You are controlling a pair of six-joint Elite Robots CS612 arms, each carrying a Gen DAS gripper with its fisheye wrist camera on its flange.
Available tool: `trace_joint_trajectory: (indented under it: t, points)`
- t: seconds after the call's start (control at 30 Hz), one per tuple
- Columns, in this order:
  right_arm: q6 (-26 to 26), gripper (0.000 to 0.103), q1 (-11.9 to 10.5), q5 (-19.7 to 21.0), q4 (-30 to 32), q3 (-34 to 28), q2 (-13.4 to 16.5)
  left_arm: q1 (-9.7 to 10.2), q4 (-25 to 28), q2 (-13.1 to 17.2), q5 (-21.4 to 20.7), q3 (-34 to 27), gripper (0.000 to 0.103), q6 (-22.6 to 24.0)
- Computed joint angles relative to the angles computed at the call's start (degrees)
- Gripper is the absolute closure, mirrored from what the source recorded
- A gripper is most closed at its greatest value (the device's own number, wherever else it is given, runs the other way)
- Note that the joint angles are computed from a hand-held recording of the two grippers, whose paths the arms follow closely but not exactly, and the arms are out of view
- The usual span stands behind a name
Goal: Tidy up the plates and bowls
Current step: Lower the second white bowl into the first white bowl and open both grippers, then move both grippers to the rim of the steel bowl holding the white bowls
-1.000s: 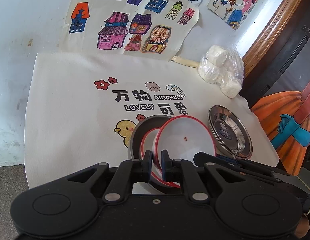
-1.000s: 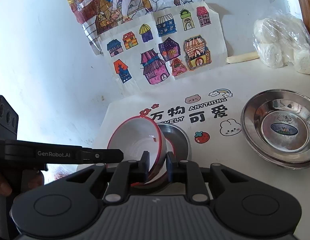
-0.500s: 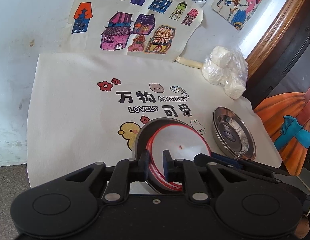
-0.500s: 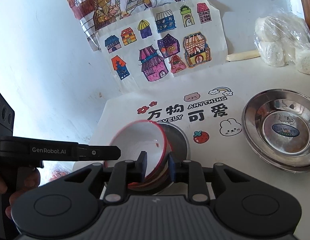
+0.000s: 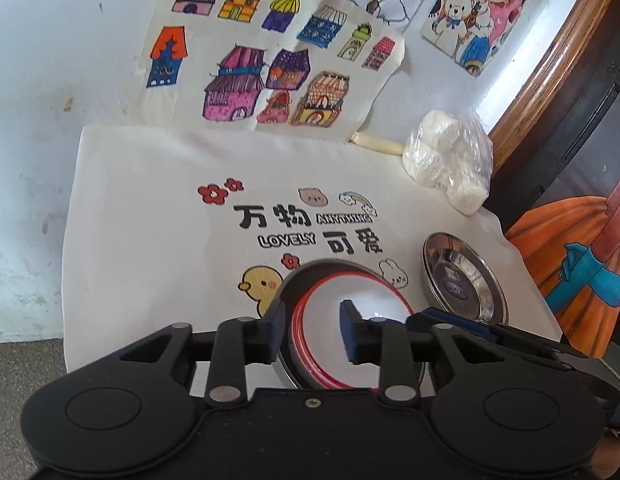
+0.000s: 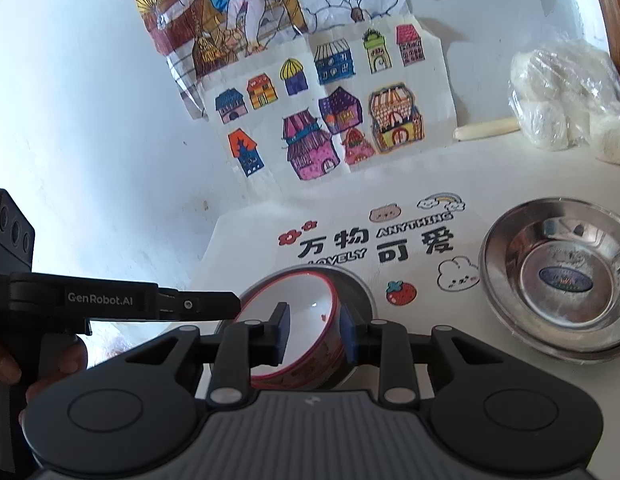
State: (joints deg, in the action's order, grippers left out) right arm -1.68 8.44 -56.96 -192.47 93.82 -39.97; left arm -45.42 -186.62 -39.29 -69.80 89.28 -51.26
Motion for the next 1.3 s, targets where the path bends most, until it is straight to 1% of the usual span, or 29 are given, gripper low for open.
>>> trace_joint_trajectory:
  t: [0.03,0.07,0.13,0.17,0.23,0.27,0.3,0.33,0.37,0.4,0.47,0.6,0.63,0.7,0.77,0.8,0.83,0.9,0.97,1.03,1.13,1.2,1.23,1.3]
  points:
    - [0.13,0.067,-0.08,0.07,-0.32,0.07,-0.03,-0.02,-0.13,-0.06,0.34,0.08,0.062,-0.04]
    - [0.25,0.065,-0.15,0.07,-0.60,0.11,-0.06,-0.05,-0.23,-0.11,0.79,0.14,0.059,-0.07]
    - [0.46,0.057,-0.28,-0.17,-1.20,0.19,-0.09,-0.19,-0.28,-0.20,2.07,0.24,0.046,0.12]
    - [0.61,0.056,-0.32,-0.23,-1.48,0.22,-0.09,-0.30,-0.18,-0.27,2.92,0.29,0.043,0.22]
    - [0.94,0.049,-0.46,-0.36,-1.88,0.29,-0.16,-0.41,-0.15,-0.37,4.27,0.35,0.028,0.42]
    - [1.18,0.047,-0.51,-0.46,-2.18,0.32,-0.16,-0.47,-0.21,-0.40,4.99,0.39,0.023,0.42]
    - [1.47,0.039,-0.56,-0.54,-2.44,0.35,-0.16,-0.56,-0.42,-0.41,5.74,0.44,0.013,0.44]
    - [2.05,0.026,-0.60,-0.65,-2.79,0.33,-0.10,-0.64,-0.64,-0.42,6.56,0.50,0.005,0.49]
    - [3.00,0.019,-0.66,-0.72,-3.34,0.31,0.01,-0.75,-0.67,-0.45,7.56,0.56,0.002,0.39]
    - [4.17,0.011,-0.74,-0.75,-3.93,0.29,0.14,-0.89,-0.76,-0.45,8.72,0.62,0.001,0.29]
    - [5.80,0.008,-1.05,-0.25,-4.61,0.22,0.37,-0.91,-0.61,-0.54,9.72,0.74,0.001,0.22]
    - [8.09,0.001,-1.42,-0.13,-5.22,0.05,0.67,-0.90,-0.90,-0.46,11.28,0.92,0.001,-0.74]
    - [8.59,0.000,-1.52,0.02,-5.69,0.04,0.80,-1.03,-1.18,-0.36,12.27,0.99,0.001,-0.84]
    - [9.73,0.000,-1.76,0.76,-7.54,0.08,1.20,-1.53,-1.71,0.02,15.65,1.09,0.001,-1.19]
    - [11.39,0.000,-2.12,2.65,-10.62,0.04,1.98,-2.27,-1.76,0.51,20.55,1.09,0.001,-2.19]
    - [12.25,0.000,-2.33,3.78,-11.92,-0.12,2.40,-2.52,-1.20,0.58,22.30,1.09,0.001,-2.58]
    - [13.17,0.000,-2.53,4.88,-12.93,-0.22,2.76,-2.70,-0.53,0.61,23.47,1.10,0.001,-2.64]
    - [14.32,0.000,-2.77,5.98,-13.72,-0.27,3.03,-2.86,-0.38,0.65,24.50,1.33,0.001,-3.29]
    - [16.33,0.000,-2.73,4.84,-15.14,-0.10,3.26,-3.07,-0.67,0.83,25.44,1.67,0.001,-5.14]
    - [19.37,0.000,-2.68,3.36,-17.04,0.18,3.59,-3.16,-0.99,1.02,25.32,2.10,0.001,-7.60]
    - [21.13,0.000,-2.69,2.34,-19.22,0.59,4.02,-2.99,0.00,0.99,23.12,2.78,0.001,-11.97]
    - [18.50,0.000,-2.36,0.78,-18.32,1.09,3.67,-2.81,0.84,0.99,21.62,2.97,0.001,-12.49]
    - [16.18,0.000,-2.00,-0.96,-16.78,1.47,3.19,-2.69,1.14,0.93,20.82,3.11,0.001,-12.06]
    - [12.71,0.000,-1.23,-4.66,-13.68,2.23,2.23,-2.51,-0.31,1.03,19.34,3.50,0.001,-10.62]
